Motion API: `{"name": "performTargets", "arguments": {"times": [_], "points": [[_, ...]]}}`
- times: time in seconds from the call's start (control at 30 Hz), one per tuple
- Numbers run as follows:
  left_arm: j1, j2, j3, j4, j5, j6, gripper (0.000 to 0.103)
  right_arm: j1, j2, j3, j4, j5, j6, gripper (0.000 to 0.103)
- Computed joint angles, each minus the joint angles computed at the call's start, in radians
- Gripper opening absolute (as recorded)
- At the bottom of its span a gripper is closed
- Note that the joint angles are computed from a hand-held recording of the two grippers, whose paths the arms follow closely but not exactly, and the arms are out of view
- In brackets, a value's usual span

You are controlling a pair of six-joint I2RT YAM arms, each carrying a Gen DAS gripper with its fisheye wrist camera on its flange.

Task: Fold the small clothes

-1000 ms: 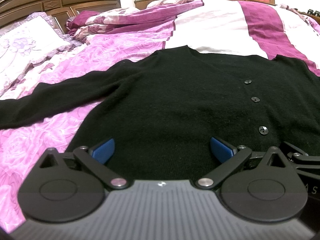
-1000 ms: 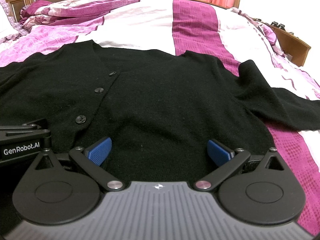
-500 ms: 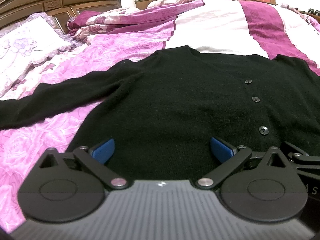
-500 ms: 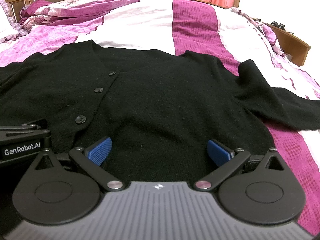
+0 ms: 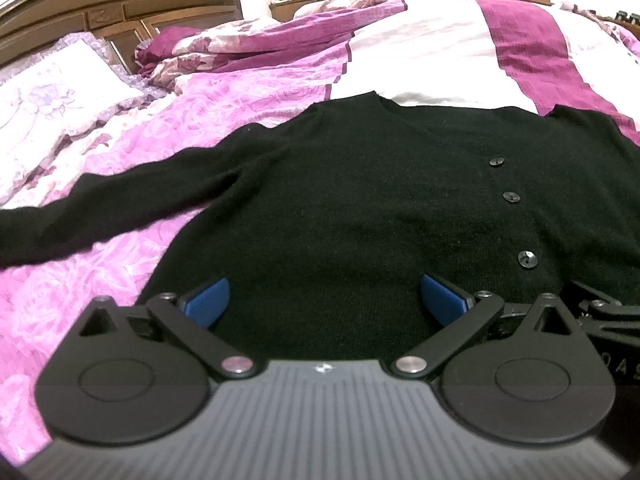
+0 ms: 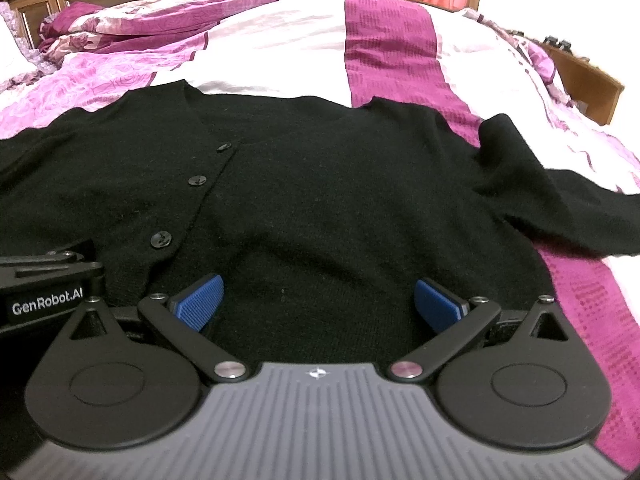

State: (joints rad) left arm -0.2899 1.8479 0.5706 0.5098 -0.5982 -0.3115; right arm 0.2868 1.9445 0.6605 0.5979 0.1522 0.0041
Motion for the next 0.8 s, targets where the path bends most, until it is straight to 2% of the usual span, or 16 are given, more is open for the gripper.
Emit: {"name": "performTargets", "arguments": {"times": [0.2,0.33,0.43,0.5,0.63,0.7,0.73,0.77,0.8], "points": [[-0.059,0.027,0.063,-0.046,-0.104,0.012,0.103,-0.052,-0.019,0.037,-0.072,-0.114,0.008,0.103],[-0.086,0.036,0.067,0.022,-0.104,0.012,0.103,-0.122,-0.055,0.04,-0.066,-0.212,-0.01,0.103],[-0.095,0.057,0.049,0.159,-0.038,0.046,0.103,-0.197,-0.094,0.009,0.012,-0.284,-0.084,0.103],[-0.095,0.06,0.048,0.201,0.022,0.057,0.103,-0.268,-0.12,-0.017,0.064,-0.337,-0.11,0.103],[-0.087,0.02,-0.007,0.295,0.181,0.066,0.103,-0.466,-0.123,0.02,0.049,-0.473,-0.112,0.103],[-0.103,0.002,-0.032,0.317,0.228,0.046,0.103,-0.59,-0.079,0.084,-0.001,-0.57,-0.128,0.096],[-0.115,0.0,-0.025,0.301,0.241,0.032,0.103,-0.643,-0.048,0.128,-0.041,-0.577,-0.141,0.082],[-0.13,0.008,-0.009,0.289,0.25,0.016,0.103,-0.702,-0.009,0.179,-0.081,-0.586,-0.148,0.075],[-0.15,0.023,0.011,0.285,0.256,-0.002,0.103,-0.752,0.031,0.245,-0.143,-0.584,-0.138,0.074]]}}
